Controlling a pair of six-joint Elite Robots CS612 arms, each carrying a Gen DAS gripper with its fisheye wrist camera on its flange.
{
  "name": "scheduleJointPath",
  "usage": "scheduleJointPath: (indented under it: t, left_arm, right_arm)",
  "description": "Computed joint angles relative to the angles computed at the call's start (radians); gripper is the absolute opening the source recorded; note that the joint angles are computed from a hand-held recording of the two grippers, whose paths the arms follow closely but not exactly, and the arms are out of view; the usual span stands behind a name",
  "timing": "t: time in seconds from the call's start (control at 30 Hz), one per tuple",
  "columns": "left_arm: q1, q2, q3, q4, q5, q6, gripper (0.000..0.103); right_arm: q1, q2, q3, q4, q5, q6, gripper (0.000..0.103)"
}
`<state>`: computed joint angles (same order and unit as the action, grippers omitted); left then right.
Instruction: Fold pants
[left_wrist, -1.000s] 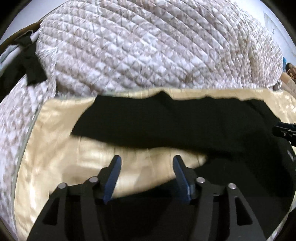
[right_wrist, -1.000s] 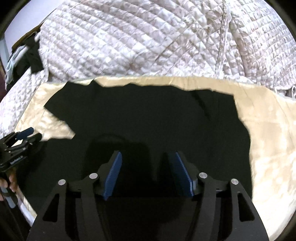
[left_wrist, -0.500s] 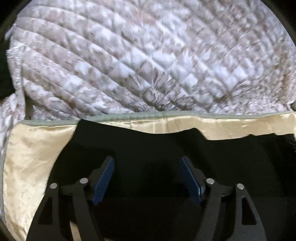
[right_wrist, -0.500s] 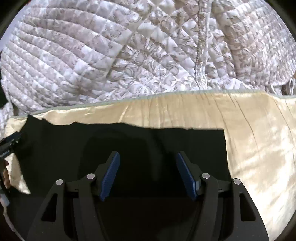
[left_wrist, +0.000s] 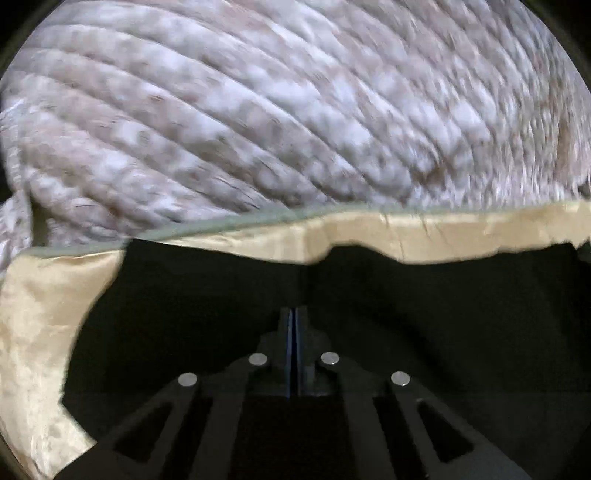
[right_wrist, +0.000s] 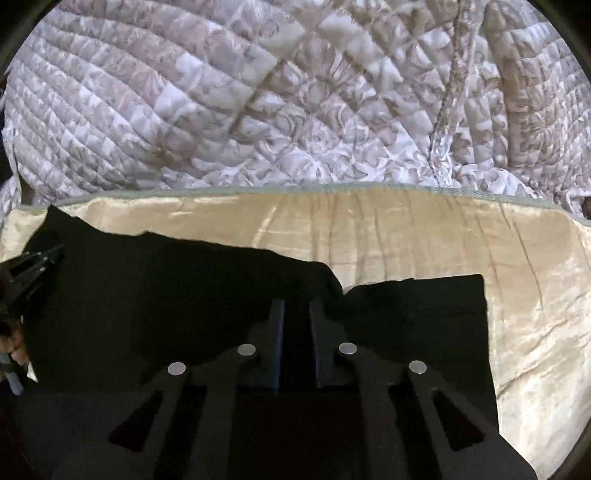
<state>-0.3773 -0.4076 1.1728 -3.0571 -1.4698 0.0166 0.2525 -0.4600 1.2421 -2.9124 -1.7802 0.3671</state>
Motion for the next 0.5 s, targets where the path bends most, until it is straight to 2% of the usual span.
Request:
scheduleJointPath:
  t: [0.2, 0.37, 0.5]
  left_arm:
    - [0.019, -0.122, 0.204, -0.223, -0.07, -0.054, 0.002]
    - [0.033, -0.223, 0.42, -0.441, -0.12, -0.098, 0.002]
    - [0.039, -0.267, 0.576, -0.537, -0.137, -0.12, 0.002]
  right_arm:
    - [0.019, -0.06, 0.094, -0.149, -0.004, 0.004, 0.009]
    - [0.069, -0.148, 0.248, -0.353, -0.036, 0.01, 0.008]
    - [0.117, -0.198, 0.386, -0.484, -0.072, 0.075, 0.007]
